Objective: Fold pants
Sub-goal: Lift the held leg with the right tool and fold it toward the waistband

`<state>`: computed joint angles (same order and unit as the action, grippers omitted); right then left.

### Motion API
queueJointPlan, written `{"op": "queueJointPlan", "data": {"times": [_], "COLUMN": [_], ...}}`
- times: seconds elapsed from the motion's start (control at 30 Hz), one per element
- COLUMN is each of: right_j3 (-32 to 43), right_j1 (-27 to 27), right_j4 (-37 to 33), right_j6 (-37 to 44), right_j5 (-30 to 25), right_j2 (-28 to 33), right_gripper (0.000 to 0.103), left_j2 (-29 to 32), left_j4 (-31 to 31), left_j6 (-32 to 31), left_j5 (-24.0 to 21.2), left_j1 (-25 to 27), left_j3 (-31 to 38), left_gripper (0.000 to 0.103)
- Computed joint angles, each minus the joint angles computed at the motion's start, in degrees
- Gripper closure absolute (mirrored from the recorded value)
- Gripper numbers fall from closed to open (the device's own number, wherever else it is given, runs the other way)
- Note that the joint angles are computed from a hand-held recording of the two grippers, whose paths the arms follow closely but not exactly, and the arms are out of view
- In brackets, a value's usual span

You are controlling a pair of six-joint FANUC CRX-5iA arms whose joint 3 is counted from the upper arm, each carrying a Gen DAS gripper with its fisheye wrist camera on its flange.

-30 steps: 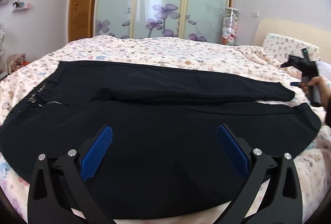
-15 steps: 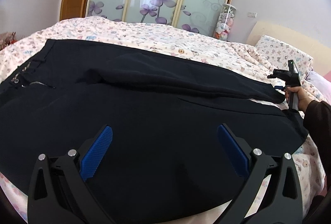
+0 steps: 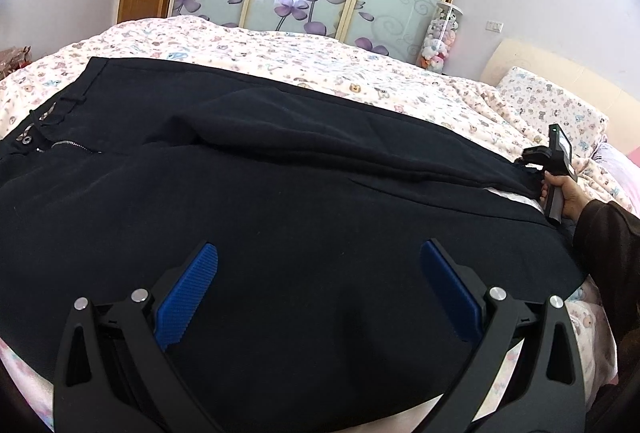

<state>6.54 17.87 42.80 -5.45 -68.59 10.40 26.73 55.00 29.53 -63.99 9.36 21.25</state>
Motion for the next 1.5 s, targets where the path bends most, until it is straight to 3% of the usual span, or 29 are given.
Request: {"op": "queueJointPlan", "data": {"times": [0.07,0.37,0.53,0.7,0.8,0.87,0.93,1.0,1.1,1.17,1.2,1.3,1.43,1.5], "right_j3": [-1.2,-11.8,-18.9,-27.2,-30.1,-28.3,-26.0,-24.0,-19.3,-17.9,-18.1,-21.9,-27.6,-28.3], "right_j1": [0.7,6.8,15.5,27.0,35.3,39.5,40.3,40.9,42.6,44.4,45.2,45.0,38.2,35.7], "right_j4": [1.1,15.3,25.0,32.0,29.8,20.5,12.9,8.9,5.8,7.1,8.8,16.5,21.5,21.8], "right_j6": [0.1,-13.4,-19.6,-33.0,-40.0,-39.7,-38.1,-37.2,-37.2,-40.0,-42.2,-51.7,-67.8,-71.7], "right_j5": [0.7,6.3,5.2,-1.2,-9.1,-13.9,-14.6,-15.4,-20.4,-22.7,-22.9,-14.0,4.1,7.0], "right_j2": [-1.1,-10.8,-17.8,-23.8,-24.5,-23.2,-22.1,-21.2,-19.3,-18.8,-18.8,-20.4,-21.7,-21.1], "right_gripper": [0.093,0.094,0.094,0.094,0.094,0.094,0.094,0.092,0.069,0.047,0.046,0.046,0.053,0.054], "left_j2": [-0.3,-0.9,-2.3,-4.8,-6.8,-7.9,-8.7,-9.0,-9.1,-9.3,-9.3,-9.2,-9.2,-9.4], "left_j4": [0.2,1.5,3.9,8.3,13.0,15.8,17.1,17.1,16.7,16.9,17.0,16.7,16.0,16.1], "left_j6": [-0.2,-0.7,-3.2,-7.8,-11.9,-14.0,-15.0,-14.6,-13.7,-13.8,-13.7,-13.3,-12.7,-12.7], "left_j5": [0.3,0.7,2.3,5.1,7.4,8.8,9.6,9.8,9.0,8.6,8.5,8.3,8.4,8.8], "left_j1": [0.0,0.3,0.4,0.5,0.5,0.4,0.5,0.7,1.4,1.6,1.7,2.0,2.0,2.0], "left_j3": [-0.4,-1.6,-4.2,-8.9,-12.6,-14.7,-15.9,-16.3,-16.3,-16.6,-16.7,-16.6,-16.6,-16.8], "left_gripper": [0.002,0.002,0.002,0.002,0.002,0.002,0.002,0.002,0.002,0.002,0.002,0.002,0.002,0.002]}}
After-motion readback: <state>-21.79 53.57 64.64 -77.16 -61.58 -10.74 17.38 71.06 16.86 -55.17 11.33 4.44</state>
